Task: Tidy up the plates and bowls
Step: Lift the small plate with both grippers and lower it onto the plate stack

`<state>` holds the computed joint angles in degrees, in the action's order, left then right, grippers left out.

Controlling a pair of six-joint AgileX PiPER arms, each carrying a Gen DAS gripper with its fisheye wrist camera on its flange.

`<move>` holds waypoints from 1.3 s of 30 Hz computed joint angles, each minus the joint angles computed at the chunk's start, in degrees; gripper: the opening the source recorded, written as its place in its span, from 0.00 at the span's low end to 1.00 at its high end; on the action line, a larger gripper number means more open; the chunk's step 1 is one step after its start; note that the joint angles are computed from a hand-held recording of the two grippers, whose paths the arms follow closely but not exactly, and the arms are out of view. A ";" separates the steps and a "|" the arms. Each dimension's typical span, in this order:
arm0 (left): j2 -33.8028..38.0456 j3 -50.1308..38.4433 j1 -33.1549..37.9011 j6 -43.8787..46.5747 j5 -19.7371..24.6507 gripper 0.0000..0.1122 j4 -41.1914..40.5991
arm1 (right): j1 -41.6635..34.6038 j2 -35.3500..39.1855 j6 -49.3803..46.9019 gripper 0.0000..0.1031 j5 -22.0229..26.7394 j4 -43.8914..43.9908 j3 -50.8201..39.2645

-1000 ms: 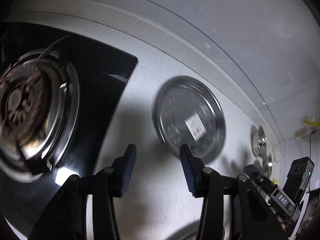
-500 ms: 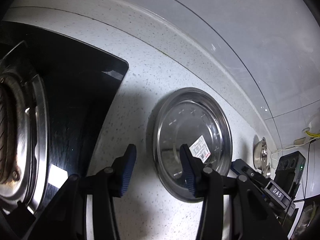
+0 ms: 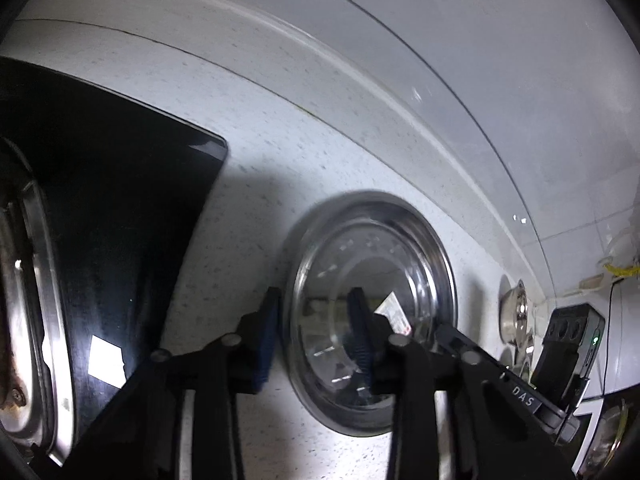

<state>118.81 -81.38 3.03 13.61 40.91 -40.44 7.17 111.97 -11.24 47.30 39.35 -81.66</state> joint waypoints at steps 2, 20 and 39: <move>0.02 0.03 -0.90 -1.30 -1.29 0.14 2.17 | 0.60 0.10 1.03 0.14 -0.58 -1.22 -0.23; -18.34 8.00 1.29 1.07 4.13 0.06 -2.14 | 1.21 -12.81 11.78 0.09 1.38 -9.40 1.32; -54.98 26.29 6.94 6.39 25.95 0.06 -4.36 | -1.45 -50.68 19.53 0.09 14.35 -15.80 16.92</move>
<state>63.83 -55.09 9.96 19.99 66.86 -44.79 5.72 61.29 8.29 61.65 23.54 -64.75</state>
